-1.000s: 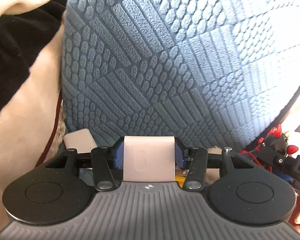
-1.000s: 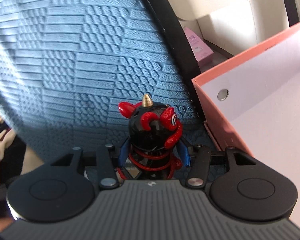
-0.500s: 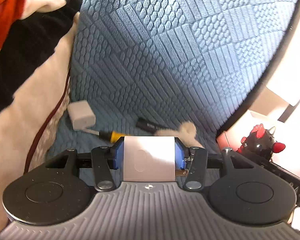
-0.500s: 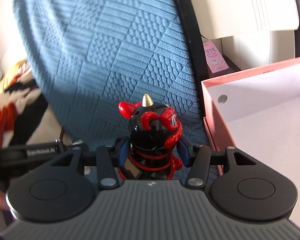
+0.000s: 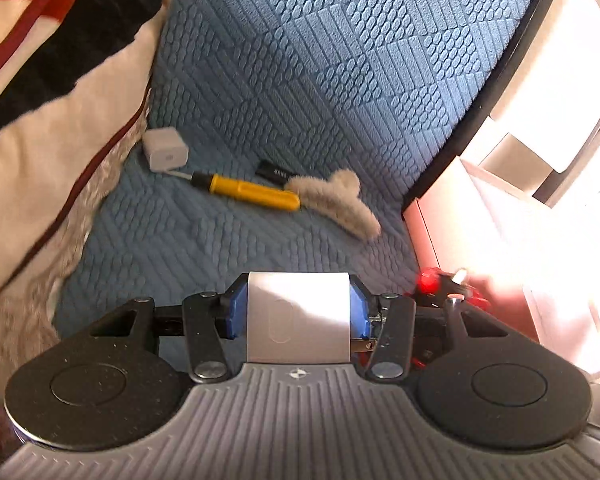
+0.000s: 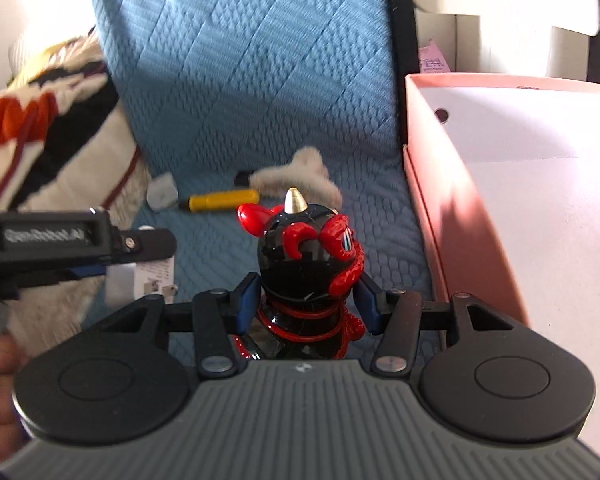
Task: Organize rigid objects
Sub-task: 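Lift and carry the charger and toy figure toward the pink box with both tools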
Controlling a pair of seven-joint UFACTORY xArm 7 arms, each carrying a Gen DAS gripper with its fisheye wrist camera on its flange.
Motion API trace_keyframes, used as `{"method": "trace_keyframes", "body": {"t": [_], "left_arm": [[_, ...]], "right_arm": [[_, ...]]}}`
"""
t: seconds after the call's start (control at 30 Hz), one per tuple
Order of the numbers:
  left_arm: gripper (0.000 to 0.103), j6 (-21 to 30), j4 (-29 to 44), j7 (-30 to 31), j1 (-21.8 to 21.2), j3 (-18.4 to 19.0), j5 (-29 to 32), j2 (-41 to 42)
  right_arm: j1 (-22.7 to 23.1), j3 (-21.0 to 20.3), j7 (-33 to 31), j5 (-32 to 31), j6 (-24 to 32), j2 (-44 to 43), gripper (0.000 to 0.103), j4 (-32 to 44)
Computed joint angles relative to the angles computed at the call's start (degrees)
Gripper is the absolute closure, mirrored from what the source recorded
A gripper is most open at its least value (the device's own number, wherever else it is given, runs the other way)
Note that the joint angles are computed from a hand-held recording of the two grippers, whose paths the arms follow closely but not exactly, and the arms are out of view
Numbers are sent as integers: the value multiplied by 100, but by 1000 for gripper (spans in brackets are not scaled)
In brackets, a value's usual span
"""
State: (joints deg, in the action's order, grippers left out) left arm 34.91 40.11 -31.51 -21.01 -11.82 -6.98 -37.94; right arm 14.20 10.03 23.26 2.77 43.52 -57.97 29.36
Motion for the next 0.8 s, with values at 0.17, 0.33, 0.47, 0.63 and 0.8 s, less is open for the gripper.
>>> {"method": "trace_keyframes", "body": {"t": [0.17,0.33,0.47,0.63,0.8], "left_arm": [[47,308,-303,-405,32,-110,-49,-538],[47,305,-417,-482,8,-69,-45,-639],[47,246,-431,-420,-39,-3,-78,-578],[47,188,-425,-363,-71,52,-151,-488],[47,153,-374,-358,-43,50,-159,-360]], "right_arm": [[7,186,-78,-215,-12,43,48,-110],[57,142,-98,-237,226,96,48,-95],[139,34,-33,-48,426,70,49,-73],[84,44,112,27,526,-73,38,-79],[9,61,213,10,427,11,26,-82]]}}
